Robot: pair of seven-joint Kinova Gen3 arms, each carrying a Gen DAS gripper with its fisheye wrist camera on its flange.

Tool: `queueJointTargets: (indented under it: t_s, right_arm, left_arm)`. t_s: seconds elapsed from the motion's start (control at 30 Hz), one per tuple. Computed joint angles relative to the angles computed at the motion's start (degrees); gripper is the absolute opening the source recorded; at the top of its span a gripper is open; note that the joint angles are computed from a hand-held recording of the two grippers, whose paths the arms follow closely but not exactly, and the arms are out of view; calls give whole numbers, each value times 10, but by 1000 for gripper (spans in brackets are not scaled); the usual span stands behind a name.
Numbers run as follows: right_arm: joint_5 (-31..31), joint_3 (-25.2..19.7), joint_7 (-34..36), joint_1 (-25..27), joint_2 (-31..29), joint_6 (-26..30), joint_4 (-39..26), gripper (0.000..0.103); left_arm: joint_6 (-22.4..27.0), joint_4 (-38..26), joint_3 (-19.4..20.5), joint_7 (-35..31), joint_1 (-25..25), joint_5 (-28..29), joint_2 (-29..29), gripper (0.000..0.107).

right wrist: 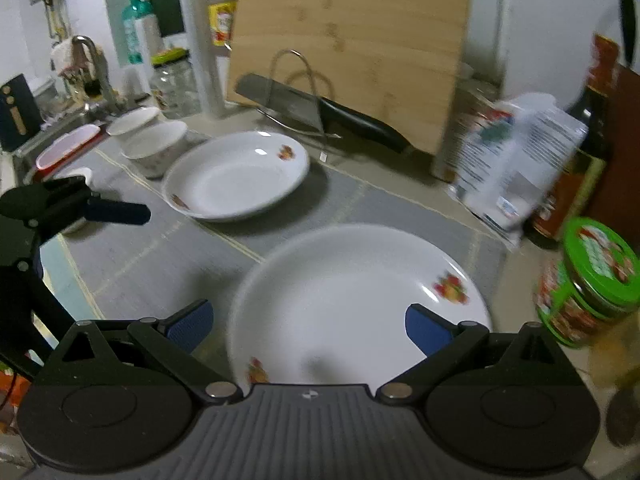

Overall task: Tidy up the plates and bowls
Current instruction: 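Move the right gripper to the white plate with a small red decal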

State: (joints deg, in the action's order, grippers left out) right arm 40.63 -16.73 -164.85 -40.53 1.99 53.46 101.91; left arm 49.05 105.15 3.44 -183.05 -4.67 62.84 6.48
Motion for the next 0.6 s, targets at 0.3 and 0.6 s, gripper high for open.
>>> queueJointTargets:
  t_s: [0.3, 0.6]
  right_arm:
    - [23, 29, -31, -41, 81, 26, -87, 103]
    - [14, 86, -50, -87, 164, 80, -196, 103]
  left_arm:
    - [-55, 10, -16, -37, -32, 32, 17, 102]
    - [-91, -48, 11, 47, -42, -21, 83, 102]
